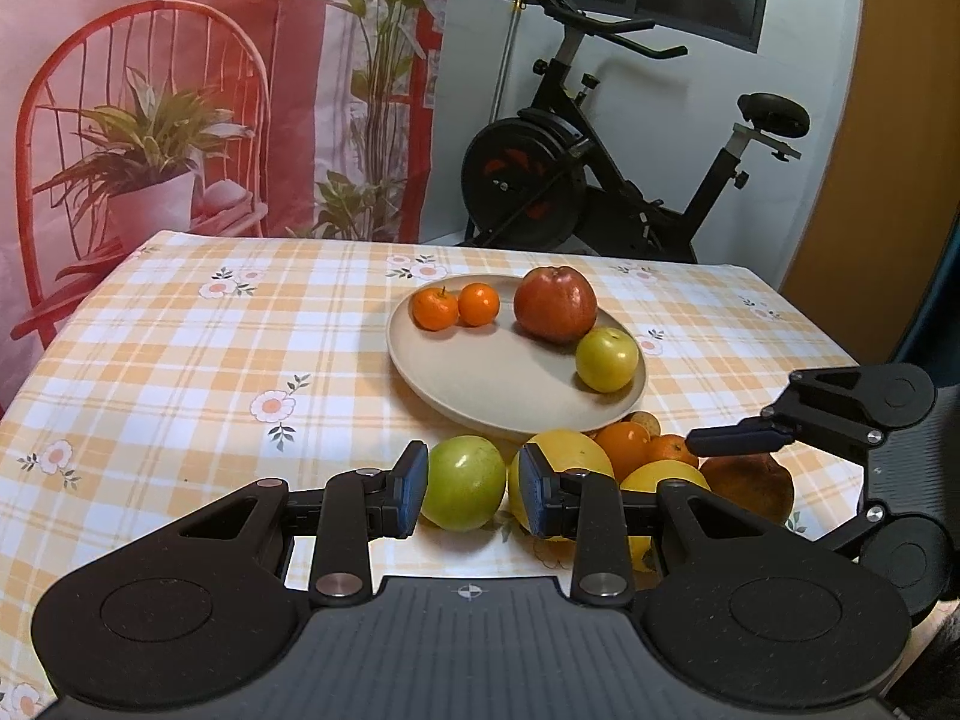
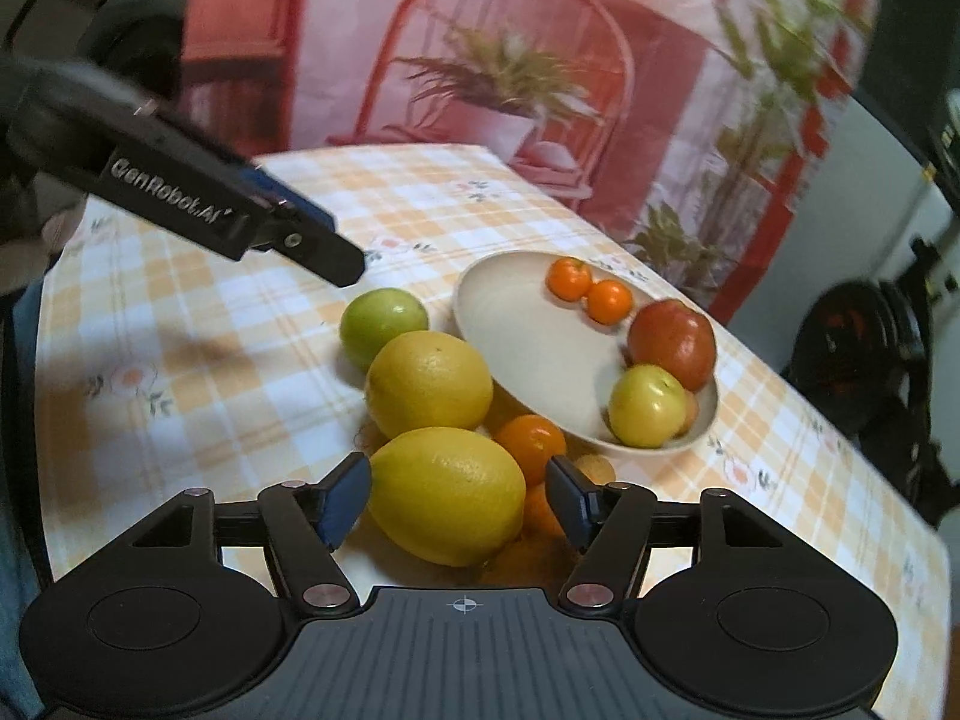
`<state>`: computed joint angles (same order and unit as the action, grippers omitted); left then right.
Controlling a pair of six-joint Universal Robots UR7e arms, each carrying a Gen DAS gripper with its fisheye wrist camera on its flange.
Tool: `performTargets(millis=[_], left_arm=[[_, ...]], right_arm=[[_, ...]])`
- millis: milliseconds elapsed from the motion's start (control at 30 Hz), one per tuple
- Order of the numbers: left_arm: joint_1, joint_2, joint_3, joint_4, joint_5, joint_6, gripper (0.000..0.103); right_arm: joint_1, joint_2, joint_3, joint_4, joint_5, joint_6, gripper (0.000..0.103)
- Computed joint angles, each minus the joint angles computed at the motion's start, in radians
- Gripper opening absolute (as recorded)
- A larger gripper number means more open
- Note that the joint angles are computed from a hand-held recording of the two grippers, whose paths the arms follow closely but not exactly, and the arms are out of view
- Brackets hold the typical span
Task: Organize fruits
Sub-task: 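Move both grippers back to the yellow lemons in the fruit pile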
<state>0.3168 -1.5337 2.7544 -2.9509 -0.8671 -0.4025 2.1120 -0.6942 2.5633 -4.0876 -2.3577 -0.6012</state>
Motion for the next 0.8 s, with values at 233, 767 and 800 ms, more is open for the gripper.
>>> performTargets(millis=[233, 767, 800], left_arm=[[0.007, -0.003, 0.001, -0.001, -0.016, 0.000, 0.035], [0.024, -0.003, 0.017, -0.051, -0.058, 0.009, 0.035], [0.025, -0.005, 0.018, -0.051, -0.060, 0.007, 0.035]], right_arm=[[0.025, -0.023, -0.033, 0.167, -0.031, -0.043, 0.060], [0.003, -0.047, -0.041, 0.263, -0.035, 0.017, 0.058], [-0.001, -0.058, -0.038, 0.275, -0.016, 0.042, 0.058]])
